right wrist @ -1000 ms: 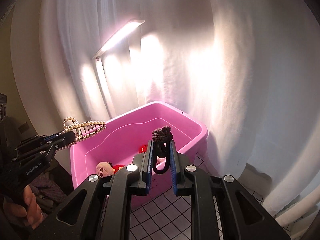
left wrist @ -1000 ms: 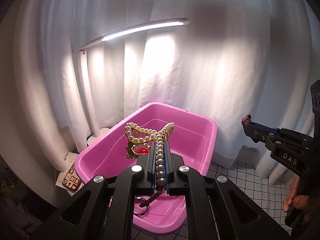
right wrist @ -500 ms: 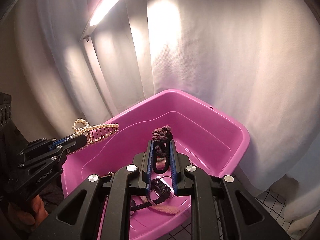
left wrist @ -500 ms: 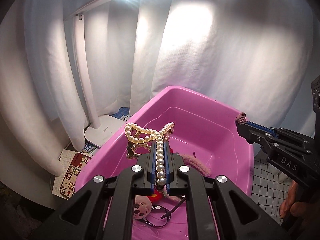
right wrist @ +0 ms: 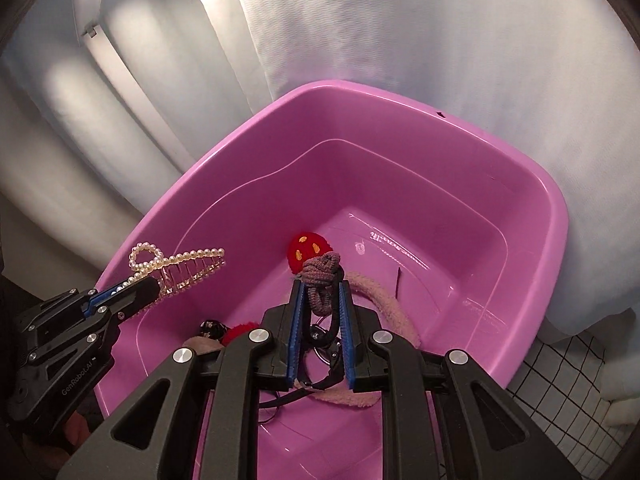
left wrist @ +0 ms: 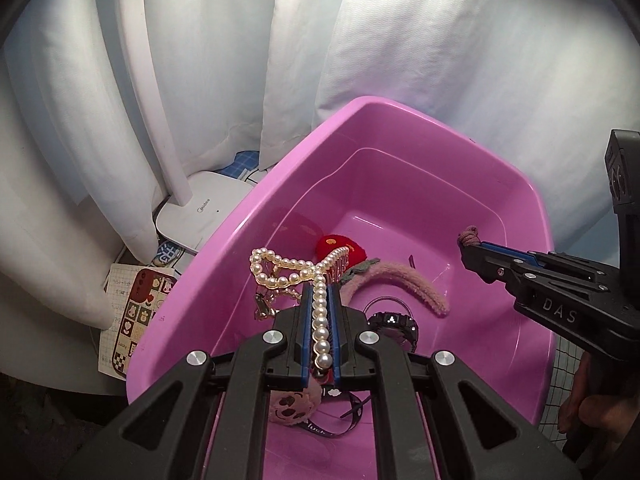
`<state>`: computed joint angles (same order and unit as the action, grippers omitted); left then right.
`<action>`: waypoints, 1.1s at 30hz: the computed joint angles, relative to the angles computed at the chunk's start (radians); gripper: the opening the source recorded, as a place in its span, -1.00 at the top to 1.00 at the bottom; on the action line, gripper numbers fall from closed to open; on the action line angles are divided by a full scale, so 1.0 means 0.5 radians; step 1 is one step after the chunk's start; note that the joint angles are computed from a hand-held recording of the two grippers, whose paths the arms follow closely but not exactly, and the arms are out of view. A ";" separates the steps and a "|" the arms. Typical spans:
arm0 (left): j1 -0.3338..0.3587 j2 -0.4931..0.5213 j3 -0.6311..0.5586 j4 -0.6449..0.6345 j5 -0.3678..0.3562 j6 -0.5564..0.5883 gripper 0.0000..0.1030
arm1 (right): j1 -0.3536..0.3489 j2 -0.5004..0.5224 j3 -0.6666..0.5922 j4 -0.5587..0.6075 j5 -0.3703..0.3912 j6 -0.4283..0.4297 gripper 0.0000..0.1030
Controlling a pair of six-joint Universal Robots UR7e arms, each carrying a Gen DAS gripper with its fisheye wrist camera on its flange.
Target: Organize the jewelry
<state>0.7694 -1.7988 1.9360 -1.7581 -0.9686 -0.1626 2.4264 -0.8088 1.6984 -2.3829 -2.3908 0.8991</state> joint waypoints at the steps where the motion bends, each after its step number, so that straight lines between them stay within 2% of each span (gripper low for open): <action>1: 0.009 0.011 -0.007 0.015 -0.008 -0.004 0.84 | -0.007 0.000 -0.002 0.015 0.004 0.015 0.47; 2: 0.014 0.020 -0.011 0.028 -0.011 -0.005 0.83 | -0.008 0.000 -0.005 0.037 -0.010 0.039 0.35; 3: 0.010 0.022 -0.014 0.045 -0.005 -0.008 0.83 | -0.006 0.004 -0.009 0.045 -0.032 0.051 0.14; 5: -0.012 0.012 -0.003 0.026 0.031 0.016 0.71 | 0.002 0.012 -0.027 0.058 -0.050 0.044 -0.04; 6: -0.031 0.003 0.003 0.020 0.059 0.024 0.37 | 0.011 0.023 -0.054 0.127 -0.081 0.070 -0.22; 7: -0.044 -0.004 0.007 0.004 0.082 0.033 -0.29 | 0.018 0.031 -0.075 0.178 -0.111 0.088 -0.34; 8: -0.055 -0.021 0.018 -0.035 0.098 0.044 -0.57 | 0.021 0.033 -0.081 0.187 -0.121 0.089 -0.34; 9: -0.067 -0.047 0.034 -0.095 0.101 0.068 -0.72 | 0.024 0.028 -0.075 0.179 -0.117 0.091 -0.34; 17: -0.146 -0.074 0.049 -0.109 0.225 0.060 -0.83 | 0.049 -0.009 -0.034 0.188 -0.114 0.175 -0.34; 33: -0.130 -0.048 -0.009 0.075 0.252 -0.185 -0.84 | 0.089 -0.012 -0.026 0.207 -0.139 0.198 -0.34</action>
